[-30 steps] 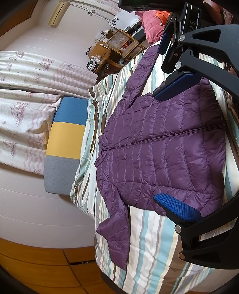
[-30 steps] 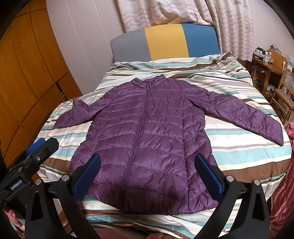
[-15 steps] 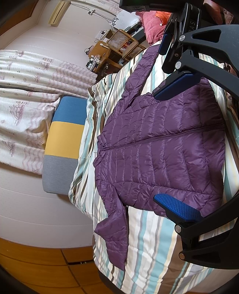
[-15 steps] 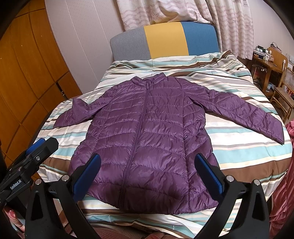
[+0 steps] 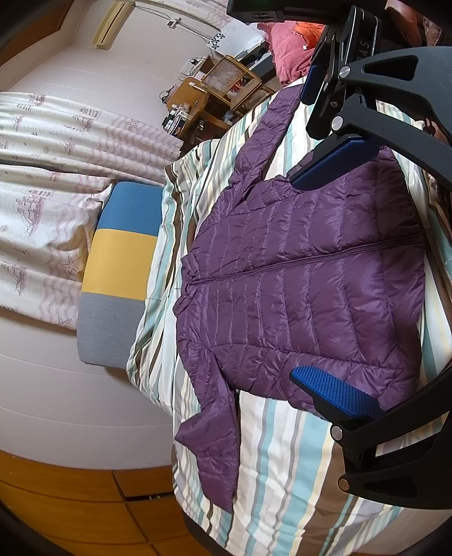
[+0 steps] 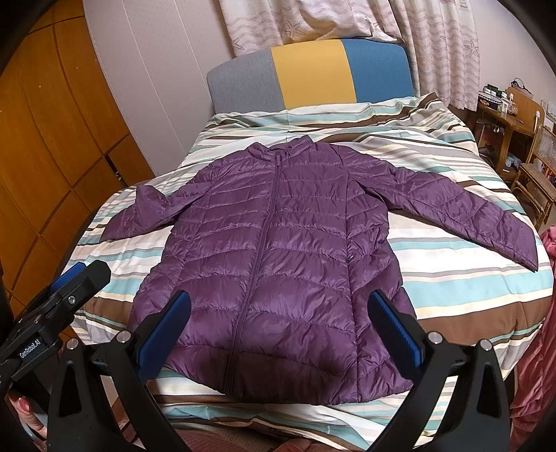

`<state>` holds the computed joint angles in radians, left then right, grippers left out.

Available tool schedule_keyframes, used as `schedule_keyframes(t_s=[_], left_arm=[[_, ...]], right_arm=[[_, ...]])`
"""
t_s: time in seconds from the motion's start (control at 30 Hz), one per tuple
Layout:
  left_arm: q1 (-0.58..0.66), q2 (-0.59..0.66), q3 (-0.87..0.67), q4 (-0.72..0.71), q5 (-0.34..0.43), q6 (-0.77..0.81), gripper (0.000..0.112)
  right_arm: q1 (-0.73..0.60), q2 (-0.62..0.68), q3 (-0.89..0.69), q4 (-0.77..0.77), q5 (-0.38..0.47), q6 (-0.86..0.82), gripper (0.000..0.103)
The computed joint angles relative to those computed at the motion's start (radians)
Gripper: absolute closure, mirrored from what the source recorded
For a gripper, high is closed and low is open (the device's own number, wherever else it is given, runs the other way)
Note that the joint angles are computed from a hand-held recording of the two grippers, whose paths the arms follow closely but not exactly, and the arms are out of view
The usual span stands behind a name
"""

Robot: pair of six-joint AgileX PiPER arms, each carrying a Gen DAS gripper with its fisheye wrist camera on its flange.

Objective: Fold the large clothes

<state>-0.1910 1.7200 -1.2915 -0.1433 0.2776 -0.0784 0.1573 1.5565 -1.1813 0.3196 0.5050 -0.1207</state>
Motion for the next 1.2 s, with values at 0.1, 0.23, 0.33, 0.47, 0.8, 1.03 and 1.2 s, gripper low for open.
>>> schedule_keyframes(t_s=[0.1, 0.23, 0.33, 0.47, 0.8, 1.03, 1.2], left_arm=[[0.003, 0.001, -0.003, -0.008, 0.003, 0.007, 0.012], [0.002, 0.003, 0.006, -0.019, -0.003, 0.015, 0.012], [0.003, 0.006, -0.001, -0.021, 0.001, 0.017, 0.012], [-0.001, 0.004, 0.000, -0.009, 0.007, -0.002, 0.012], [-0.015, 0.065, -0.064, 0.204, 0.065, -0.235, 0.012], [0.037, 0.225, -0.218, 0.203, 0.142, -0.298, 0.012], [0.085, 0.362, -0.401, 0.164, 0.237, -0.317, 0.012]], right_arm=[[-0.002, 0.001, -0.001, 0.007, 0.002, -0.006, 0.002], [-0.006, 0.003, -0.002, 0.027, 0.005, -0.024, 0.002], [-0.009, 0.007, -0.007, 0.035, 0.006, -0.034, 0.002], [-0.007, 0.010, -0.010, 0.025, 0.010, -0.022, 0.002], [-0.071, 0.100, -0.053, 0.083, -0.050, -0.090, 0.002], [-0.206, 0.282, -0.122, 0.282, -0.110, -0.296, 0.002], [-0.313, 0.444, -0.239, 0.343, -0.064, -0.303, 0.002]])
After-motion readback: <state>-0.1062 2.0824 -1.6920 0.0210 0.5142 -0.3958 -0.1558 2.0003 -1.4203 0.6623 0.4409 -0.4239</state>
